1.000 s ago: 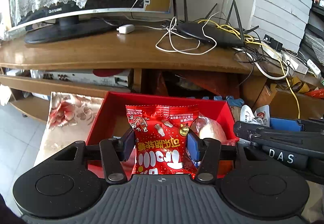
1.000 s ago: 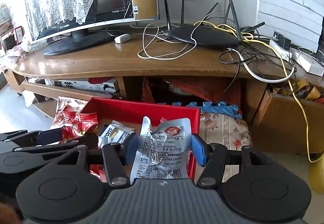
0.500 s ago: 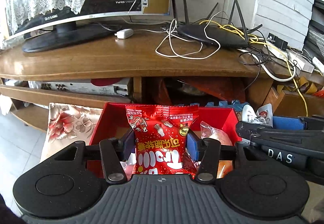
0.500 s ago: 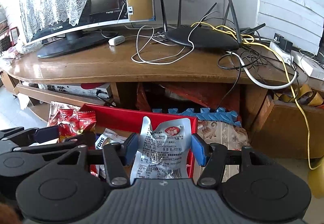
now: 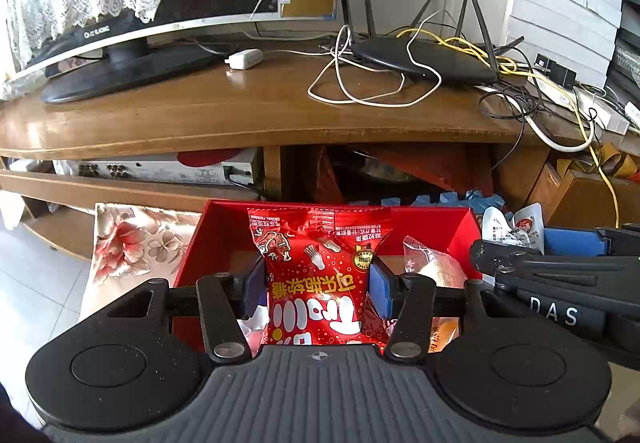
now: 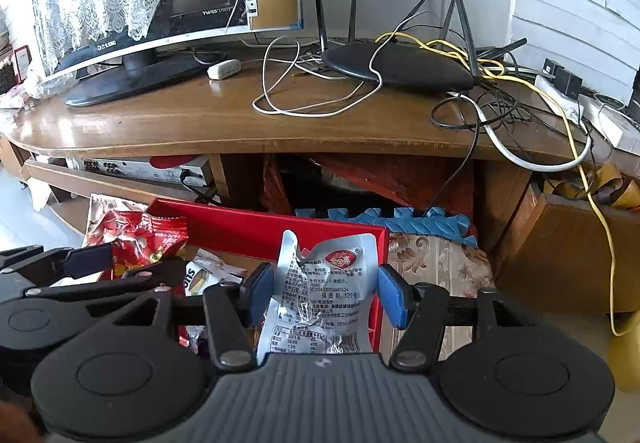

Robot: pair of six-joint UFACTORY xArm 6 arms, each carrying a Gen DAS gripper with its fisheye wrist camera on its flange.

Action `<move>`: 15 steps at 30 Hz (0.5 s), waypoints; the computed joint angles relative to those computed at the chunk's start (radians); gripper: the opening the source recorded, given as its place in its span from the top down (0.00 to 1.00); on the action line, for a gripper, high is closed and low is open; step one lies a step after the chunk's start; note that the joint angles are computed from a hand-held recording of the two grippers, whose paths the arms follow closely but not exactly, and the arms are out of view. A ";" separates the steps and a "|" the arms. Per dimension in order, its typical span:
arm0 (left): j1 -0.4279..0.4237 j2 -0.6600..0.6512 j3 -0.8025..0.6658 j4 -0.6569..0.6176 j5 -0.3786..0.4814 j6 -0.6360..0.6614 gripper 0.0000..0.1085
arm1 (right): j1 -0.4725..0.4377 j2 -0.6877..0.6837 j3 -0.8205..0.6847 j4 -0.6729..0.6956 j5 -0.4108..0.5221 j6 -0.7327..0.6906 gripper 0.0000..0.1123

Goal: Organize snacks
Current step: 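Lower both packets into the red box and open both tools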

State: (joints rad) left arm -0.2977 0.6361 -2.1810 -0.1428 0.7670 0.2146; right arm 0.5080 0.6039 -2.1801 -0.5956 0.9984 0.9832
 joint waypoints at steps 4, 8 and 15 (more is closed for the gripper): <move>-0.002 0.012 -0.015 0.011 0.008 -0.006 0.46 | -0.003 0.012 -0.015 0.007 0.006 -0.007 0.51; -0.004 0.029 -0.037 0.025 0.020 -0.015 0.46 | -0.005 0.026 -0.032 0.019 0.015 -0.017 0.51; -0.007 0.070 -0.091 0.046 0.049 -0.028 0.46 | -0.014 0.051 -0.057 0.043 0.020 -0.033 0.51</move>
State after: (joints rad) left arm -0.3046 0.7057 -2.2715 -0.0970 0.8164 0.1864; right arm 0.4937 0.6549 -2.2375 -0.5530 1.0189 0.9507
